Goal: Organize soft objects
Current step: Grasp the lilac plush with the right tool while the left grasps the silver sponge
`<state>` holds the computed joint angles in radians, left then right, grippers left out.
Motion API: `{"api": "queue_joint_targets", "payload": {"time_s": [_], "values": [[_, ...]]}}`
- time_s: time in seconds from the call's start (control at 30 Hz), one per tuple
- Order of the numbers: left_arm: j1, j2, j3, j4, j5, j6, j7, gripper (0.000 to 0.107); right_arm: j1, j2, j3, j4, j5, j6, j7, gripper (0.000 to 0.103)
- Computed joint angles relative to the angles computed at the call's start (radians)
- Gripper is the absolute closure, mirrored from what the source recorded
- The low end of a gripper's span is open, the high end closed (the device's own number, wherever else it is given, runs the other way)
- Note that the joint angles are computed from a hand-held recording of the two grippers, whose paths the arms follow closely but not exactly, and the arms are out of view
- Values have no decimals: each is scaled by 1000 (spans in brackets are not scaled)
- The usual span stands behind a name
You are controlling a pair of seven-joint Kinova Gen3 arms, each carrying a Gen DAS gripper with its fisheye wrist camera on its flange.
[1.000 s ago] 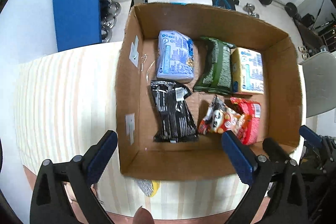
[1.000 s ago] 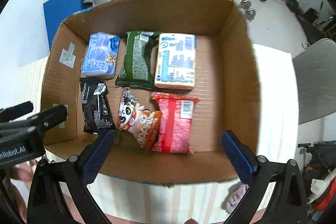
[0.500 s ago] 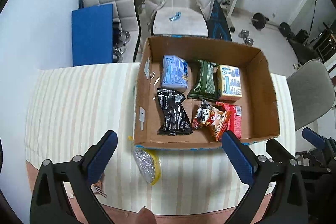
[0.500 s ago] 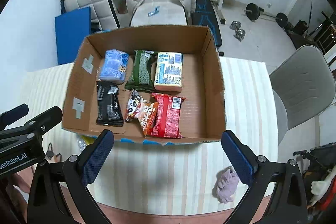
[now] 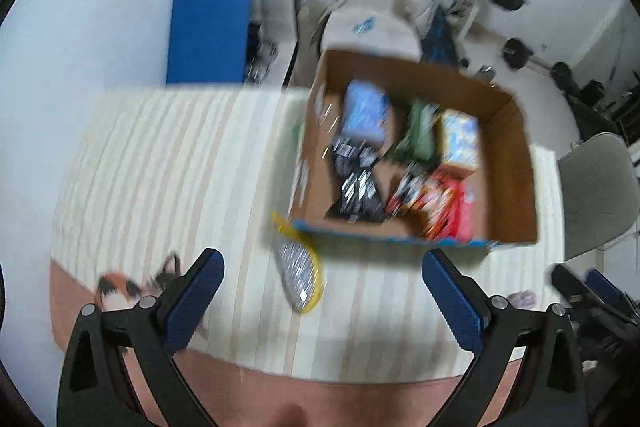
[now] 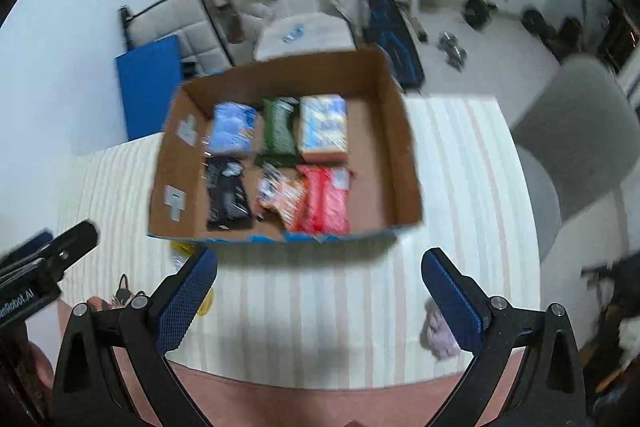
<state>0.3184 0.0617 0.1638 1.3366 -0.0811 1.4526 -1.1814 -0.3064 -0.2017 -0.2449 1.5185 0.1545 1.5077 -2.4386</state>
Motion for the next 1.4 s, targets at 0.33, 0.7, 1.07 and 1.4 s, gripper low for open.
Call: {"api": "queue_joint_targets", "payload": {"time_s": [0.33, 0.7, 1.07, 1.4], "values": [[-92, 162, -59, 235, 152, -104, 9, 6, 156, -138, 140, 376, -130, -53, -18, 0], [-58, 268, -62, 281, 103, -182, 32, 31, 291, -91, 257, 665, -197, -288, 80, 0], [-39, 173, -46, 383, 106, -184, 16, 59, 259, -31, 197, 673, -253, -324, 129, 53], [23, -3, 14, 464, 148, -146, 31, 60, 178, -109, 167, 663, -365, -299, 174, 58]]}}
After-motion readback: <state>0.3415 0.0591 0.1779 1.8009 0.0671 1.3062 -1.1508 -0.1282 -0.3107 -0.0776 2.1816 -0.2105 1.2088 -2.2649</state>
